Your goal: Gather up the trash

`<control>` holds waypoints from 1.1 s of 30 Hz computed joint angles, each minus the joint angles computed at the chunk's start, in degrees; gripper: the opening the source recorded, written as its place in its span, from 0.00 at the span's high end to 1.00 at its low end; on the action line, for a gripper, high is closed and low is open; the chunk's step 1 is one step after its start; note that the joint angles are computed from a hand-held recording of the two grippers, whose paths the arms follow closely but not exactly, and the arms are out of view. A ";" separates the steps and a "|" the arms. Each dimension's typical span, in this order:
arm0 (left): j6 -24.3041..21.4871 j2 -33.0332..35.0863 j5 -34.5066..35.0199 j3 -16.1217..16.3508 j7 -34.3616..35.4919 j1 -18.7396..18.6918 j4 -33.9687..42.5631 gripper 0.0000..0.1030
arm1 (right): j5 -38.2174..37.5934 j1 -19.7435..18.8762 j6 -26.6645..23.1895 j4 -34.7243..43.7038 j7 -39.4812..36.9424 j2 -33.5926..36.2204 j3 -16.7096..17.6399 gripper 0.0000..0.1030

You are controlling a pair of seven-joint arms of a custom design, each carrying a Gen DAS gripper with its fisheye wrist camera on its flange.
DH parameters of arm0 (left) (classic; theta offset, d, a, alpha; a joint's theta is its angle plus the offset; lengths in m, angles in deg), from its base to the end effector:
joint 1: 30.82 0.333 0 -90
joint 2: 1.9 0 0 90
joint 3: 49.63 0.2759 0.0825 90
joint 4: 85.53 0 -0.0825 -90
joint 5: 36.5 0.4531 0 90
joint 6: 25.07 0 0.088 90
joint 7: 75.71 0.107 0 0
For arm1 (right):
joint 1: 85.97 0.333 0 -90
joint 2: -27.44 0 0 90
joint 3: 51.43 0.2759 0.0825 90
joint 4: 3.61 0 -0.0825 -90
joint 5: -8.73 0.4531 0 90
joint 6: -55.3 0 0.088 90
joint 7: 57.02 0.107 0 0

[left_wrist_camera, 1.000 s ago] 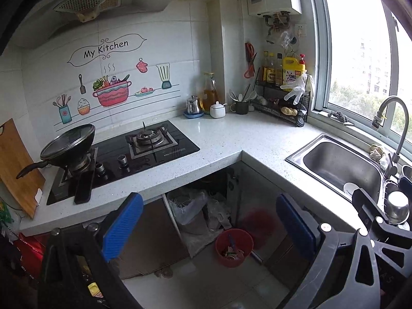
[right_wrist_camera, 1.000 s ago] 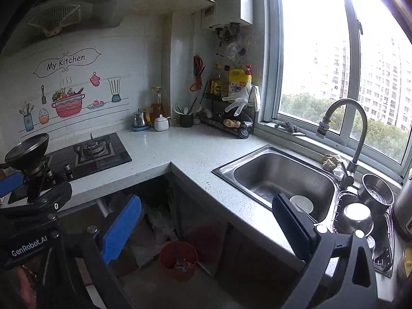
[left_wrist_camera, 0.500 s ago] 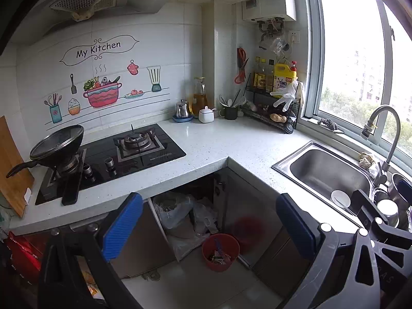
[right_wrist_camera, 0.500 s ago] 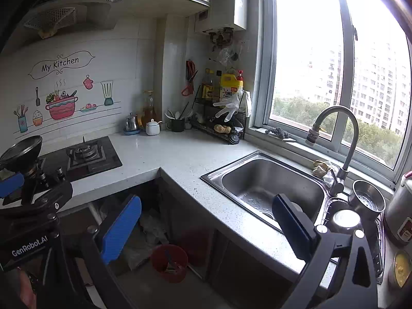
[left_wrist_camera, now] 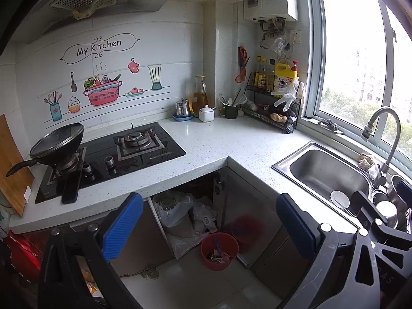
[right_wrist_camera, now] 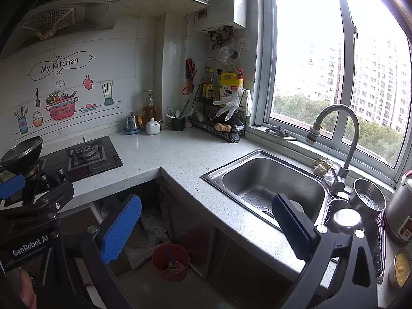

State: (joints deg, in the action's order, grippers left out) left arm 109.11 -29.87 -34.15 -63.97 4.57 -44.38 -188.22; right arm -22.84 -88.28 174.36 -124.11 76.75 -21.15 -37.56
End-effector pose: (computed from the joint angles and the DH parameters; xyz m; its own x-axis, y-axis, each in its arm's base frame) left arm 0.4250 -0.2735 0.8260 -0.3529 -0.9356 -0.0106 -0.4757 0.1892 -0.8591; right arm 0.3857 0.1035 0.7869 -0.5039 -0.8622 0.0521 -0.4344 0.2008 -0.8781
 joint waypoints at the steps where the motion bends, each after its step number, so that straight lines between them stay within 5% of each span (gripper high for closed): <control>1: 0.04 -0.08 0.08 0.01 -0.04 0.06 -0.06 0.01 | 0.01 -0.04 -0.11 0.21 0.14 0.21 0.11 0.01; 33: 1.74 0.53 -2.00 1.11 1.63 -0.57 -0.82 0.01 | -0.86 0.22 -1.62 1.76 0.96 1.98 0.73 0.01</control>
State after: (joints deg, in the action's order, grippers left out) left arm 110.85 -29.34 -36.15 -62.86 6.20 -44.95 -189.04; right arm -23.70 -88.06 172.73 -122.36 77.71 -19.17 -36.83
